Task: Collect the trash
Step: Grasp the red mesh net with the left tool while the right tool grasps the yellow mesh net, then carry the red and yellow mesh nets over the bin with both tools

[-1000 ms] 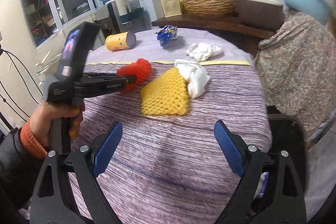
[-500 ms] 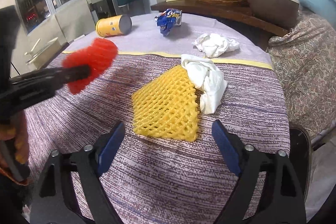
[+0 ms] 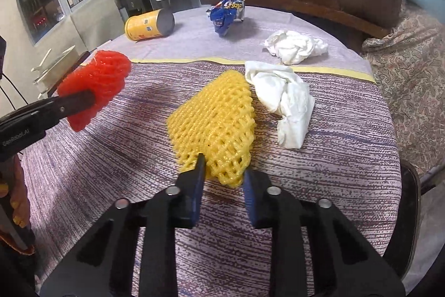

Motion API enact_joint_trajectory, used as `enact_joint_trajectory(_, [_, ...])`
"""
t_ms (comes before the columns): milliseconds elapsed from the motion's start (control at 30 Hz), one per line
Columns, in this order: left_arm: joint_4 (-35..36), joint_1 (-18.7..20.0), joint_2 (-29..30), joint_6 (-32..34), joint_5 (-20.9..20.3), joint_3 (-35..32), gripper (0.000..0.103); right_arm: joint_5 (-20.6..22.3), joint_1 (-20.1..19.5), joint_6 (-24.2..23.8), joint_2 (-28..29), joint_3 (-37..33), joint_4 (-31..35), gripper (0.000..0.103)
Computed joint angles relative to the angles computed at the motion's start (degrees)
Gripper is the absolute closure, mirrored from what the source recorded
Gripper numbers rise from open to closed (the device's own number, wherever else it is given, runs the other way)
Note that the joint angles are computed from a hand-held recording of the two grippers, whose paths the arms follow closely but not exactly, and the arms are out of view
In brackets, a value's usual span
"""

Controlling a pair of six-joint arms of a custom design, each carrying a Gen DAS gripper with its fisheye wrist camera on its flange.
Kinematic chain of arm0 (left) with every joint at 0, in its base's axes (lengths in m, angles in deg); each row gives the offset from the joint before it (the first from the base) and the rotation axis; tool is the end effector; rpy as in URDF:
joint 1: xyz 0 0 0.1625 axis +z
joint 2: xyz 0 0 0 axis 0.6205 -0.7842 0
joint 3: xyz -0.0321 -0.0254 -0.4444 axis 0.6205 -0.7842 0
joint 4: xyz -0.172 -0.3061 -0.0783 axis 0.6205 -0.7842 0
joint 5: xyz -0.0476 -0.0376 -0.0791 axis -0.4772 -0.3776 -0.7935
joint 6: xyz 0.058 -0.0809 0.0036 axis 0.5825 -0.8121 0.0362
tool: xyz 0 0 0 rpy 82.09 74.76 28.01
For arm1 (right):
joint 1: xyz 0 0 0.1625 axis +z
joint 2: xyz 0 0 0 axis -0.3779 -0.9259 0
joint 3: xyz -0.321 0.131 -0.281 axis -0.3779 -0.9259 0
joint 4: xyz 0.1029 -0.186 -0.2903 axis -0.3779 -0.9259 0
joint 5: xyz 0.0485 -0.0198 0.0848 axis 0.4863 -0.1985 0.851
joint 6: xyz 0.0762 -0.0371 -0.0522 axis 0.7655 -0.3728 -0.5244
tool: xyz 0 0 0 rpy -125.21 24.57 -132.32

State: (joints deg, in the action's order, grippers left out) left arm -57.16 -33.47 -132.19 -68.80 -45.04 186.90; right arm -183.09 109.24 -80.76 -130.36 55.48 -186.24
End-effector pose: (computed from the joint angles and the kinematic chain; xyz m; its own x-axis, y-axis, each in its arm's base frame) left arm -0.4195 -0.2443 0.0620 -0.7580 -0.2515 -0.6018 0.3148 0.6669 -0.6754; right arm 0.1038 -0.3627 0.3206 -0.6788 -0.6398 0.3605 -0.7229 0.6686 -0.1746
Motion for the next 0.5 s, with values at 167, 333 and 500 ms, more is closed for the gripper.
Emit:
enact_joint_trajectory(167, [0.36, -1.21, 0.30, -0.98, -0.01, -0.24, 0.078, 2.71, -0.75, -1.10, -2.89, 0.47, 3.14, 0.084])
enact_joint_trajectory(333, [1.54, -2.64, 0.72, -2.35, 0.09, -0.86, 0.078, 6.44, -1.85, -3.47, -7.24, 1.34, 6.86, 0.084])
enact_joint_trajectory(500, [1.48, -3.99, 1.43, -2.78, 0.30, -1.68, 0.078, 9.58, -2.78, -5.20, -11.72, 1.77, 10.34, 0.084])
